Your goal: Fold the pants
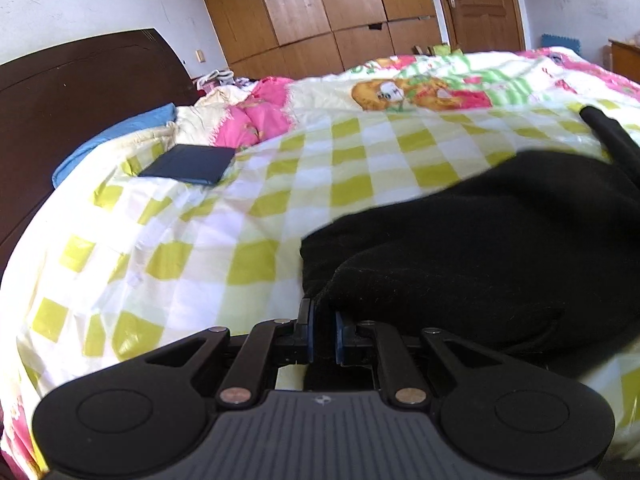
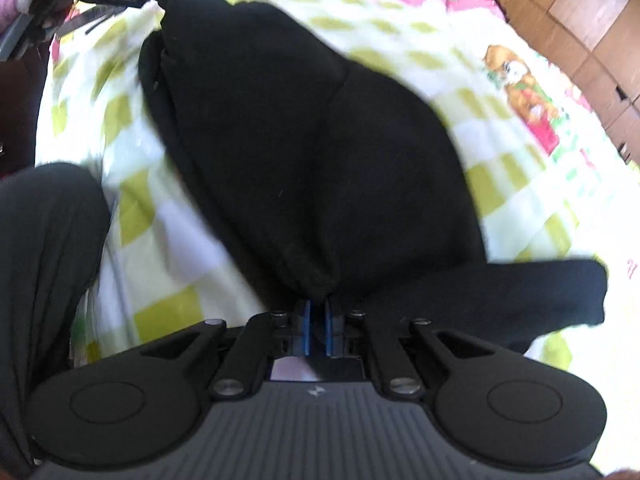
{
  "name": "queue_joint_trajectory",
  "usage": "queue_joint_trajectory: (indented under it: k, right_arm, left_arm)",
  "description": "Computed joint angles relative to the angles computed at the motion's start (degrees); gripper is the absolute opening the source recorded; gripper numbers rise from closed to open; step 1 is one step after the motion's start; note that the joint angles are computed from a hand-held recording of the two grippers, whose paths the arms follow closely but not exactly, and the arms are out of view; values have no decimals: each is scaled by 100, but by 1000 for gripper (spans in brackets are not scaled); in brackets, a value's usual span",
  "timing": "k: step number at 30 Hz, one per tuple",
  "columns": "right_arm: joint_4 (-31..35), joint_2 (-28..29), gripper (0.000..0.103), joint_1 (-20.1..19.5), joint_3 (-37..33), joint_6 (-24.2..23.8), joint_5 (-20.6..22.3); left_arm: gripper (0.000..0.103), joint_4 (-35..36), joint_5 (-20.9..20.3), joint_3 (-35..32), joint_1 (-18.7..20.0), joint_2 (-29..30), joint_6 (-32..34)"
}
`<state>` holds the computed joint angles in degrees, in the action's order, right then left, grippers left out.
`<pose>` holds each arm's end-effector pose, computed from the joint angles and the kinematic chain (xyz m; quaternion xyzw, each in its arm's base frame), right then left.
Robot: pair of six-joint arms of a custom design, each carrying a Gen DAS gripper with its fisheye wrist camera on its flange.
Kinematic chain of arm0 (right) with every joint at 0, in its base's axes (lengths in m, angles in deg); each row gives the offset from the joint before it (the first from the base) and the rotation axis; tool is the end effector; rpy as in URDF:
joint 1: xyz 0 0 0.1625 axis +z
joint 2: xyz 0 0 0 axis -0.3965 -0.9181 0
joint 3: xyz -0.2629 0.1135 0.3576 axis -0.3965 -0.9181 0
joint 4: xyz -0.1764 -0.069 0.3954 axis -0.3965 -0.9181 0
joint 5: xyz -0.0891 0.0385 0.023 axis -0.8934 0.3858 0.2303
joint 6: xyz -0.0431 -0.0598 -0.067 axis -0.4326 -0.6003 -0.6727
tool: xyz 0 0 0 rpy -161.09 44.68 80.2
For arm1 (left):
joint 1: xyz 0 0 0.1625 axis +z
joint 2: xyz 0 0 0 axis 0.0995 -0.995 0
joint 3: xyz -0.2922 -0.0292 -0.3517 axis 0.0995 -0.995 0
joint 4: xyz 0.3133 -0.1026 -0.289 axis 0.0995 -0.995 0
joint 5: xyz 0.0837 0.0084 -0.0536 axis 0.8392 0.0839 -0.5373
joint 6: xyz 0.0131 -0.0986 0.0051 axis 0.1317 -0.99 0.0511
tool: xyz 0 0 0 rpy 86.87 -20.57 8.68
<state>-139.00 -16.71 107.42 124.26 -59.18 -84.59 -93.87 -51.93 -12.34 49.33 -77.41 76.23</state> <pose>0.0056 -0.6377 0.3546 0.2798 -0.8368 0.1398 0.4494 -0.3165 -0.7839 0.0622 0.4749 0.7790 -0.2849 0.2939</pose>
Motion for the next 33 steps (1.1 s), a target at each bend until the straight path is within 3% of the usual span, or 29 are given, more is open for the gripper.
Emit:
queue_joint_trajectory:
  k: [5, 13, 16, 18, 20, 22, 27, 30, 32, 33]
  right_arm:
    - [-350, -61, 7, 181, 86, -224, -7]
    - [-571, 129, 8, -64, 415, -70, -116]
    - [-458, 87, 7, -31, 359, -29, -92]
    - [-441, 19, 7, -1, 360, -79, -100]
    - [-367, -49, 7, -1, 355, -20, -87]
    - [-278, -49, 7, -14, 314, 103, -95]
    - [-407, 46, 8, 39, 330, 45, -224]
    - [-356, 59, 9, 61, 310, 56, -319]
    - [-263, 30, 9, 95, 291, 64, -376]
    - [-228, 11, 9, 123, 290, 45, -410]
  left_arm:
    - [26, -155, -220, 211, -28, -207, 199]
    - [23, -590, 566, 960, 100, -293, -78]
    - [23, -578, 687, 986, 105, -356, -267]
    - [24, -744, 548, 1129, 56, -477, -197]
    - [24, -1115, 311, 1310, -32, -549, 277]
    - [32, -1301, 222, 1381, -100, -512, 899]
    - [35, -1537, 379, 1015, -78, -42, 2099]
    - [44, -1947, 362, 768, -58, 212, 2515]
    - [42, -2193, 419, 603, -48, 342, 2786]
    - [33, -2168, 353, 621, -44, 295, 2752]
